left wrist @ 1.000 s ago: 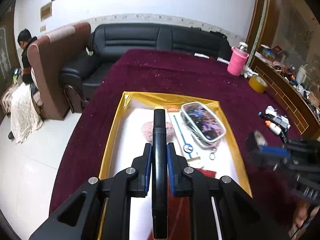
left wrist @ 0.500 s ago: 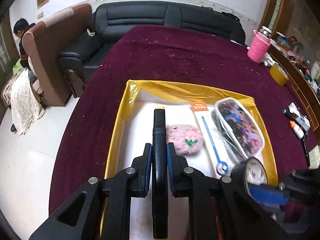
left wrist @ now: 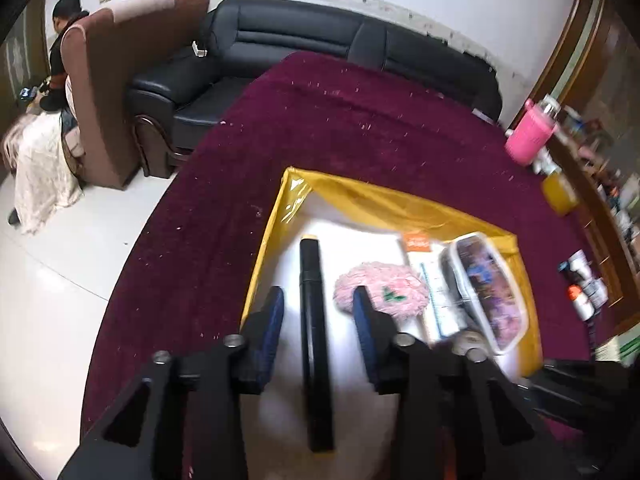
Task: Organize objects
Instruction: 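Place the black marker and tape roll into the white tray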
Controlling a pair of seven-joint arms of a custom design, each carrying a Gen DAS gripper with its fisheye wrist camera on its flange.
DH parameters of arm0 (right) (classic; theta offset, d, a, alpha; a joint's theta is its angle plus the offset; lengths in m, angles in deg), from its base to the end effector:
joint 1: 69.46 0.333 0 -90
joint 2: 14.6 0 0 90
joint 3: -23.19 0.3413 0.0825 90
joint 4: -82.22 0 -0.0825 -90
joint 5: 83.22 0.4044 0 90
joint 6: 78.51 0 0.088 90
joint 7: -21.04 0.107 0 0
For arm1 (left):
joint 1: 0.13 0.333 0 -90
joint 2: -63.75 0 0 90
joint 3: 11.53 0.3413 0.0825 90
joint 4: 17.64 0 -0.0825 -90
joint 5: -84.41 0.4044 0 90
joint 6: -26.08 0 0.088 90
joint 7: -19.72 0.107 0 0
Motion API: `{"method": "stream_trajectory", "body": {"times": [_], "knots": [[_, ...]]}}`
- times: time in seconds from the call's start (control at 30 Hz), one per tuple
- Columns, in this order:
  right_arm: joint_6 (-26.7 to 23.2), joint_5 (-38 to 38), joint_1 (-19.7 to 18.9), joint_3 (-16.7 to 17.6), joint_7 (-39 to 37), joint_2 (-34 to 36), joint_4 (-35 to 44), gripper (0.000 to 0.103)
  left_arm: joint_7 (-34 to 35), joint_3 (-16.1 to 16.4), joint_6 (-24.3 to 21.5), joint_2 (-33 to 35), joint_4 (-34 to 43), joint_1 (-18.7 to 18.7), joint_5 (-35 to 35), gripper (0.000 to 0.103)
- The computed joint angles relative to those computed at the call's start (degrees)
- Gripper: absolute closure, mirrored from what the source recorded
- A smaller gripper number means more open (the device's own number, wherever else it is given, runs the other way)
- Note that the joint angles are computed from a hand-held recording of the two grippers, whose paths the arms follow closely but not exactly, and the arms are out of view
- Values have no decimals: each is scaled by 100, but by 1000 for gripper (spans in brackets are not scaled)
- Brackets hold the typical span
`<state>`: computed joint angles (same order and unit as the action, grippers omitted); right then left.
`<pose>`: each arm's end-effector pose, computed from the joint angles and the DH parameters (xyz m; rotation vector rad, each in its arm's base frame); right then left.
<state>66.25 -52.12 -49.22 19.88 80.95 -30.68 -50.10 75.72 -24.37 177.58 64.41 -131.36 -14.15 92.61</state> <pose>0.4917 0.1422 0.5254 -2.1199 1.3308 -0.1399 0.5547 -0.2845 0.5493 -1.9677 1.9238 -0.8562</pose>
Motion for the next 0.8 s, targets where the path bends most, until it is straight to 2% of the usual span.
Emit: {"method": "stream_trajectory", "body": {"times": [0.07, 0.13, 0.27, 0.37, 0.47, 0.67, 0.77, 0.8], "knots": [[-44, 76, 8, -23, -12, 39, 34, 89, -106, -1, 133, -274, -211, 8, -48, 45], [-49, 71, -7, -6, -33, 90, 72, 90, -404, -71, 182, -520, -375, 67, 198, 31], [-91, 17, -15, 57, 2, 169, 122, 90, -1463, -454, 149, -1135, -720, 407, 1385, 17], [-84, -2, -6, 111, -1, 235, 145, 90, -2431, -923, -186, -1580, -872, 777, 2501, 14], [-87, 14, 18, 153, -49, 290, 169, 89, -2976, -1214, -642, -1792, -870, 955, 3145, 13], [-61, 140, 33, 166, -195, 197, 80, 89, -3251, -1270, -820, -2128, -1073, 939, 3361, 9], [-111, 328, 81, 92, -276, 44, -21, 81, -3284, -1353, -983, -2156, -1082, 942, 3467, 8], [-88, 338, 86, 90, -281, 3, -54, 75, -3269, -1370, -1054, -2155, -1076, 922, 3474, 8]]}}
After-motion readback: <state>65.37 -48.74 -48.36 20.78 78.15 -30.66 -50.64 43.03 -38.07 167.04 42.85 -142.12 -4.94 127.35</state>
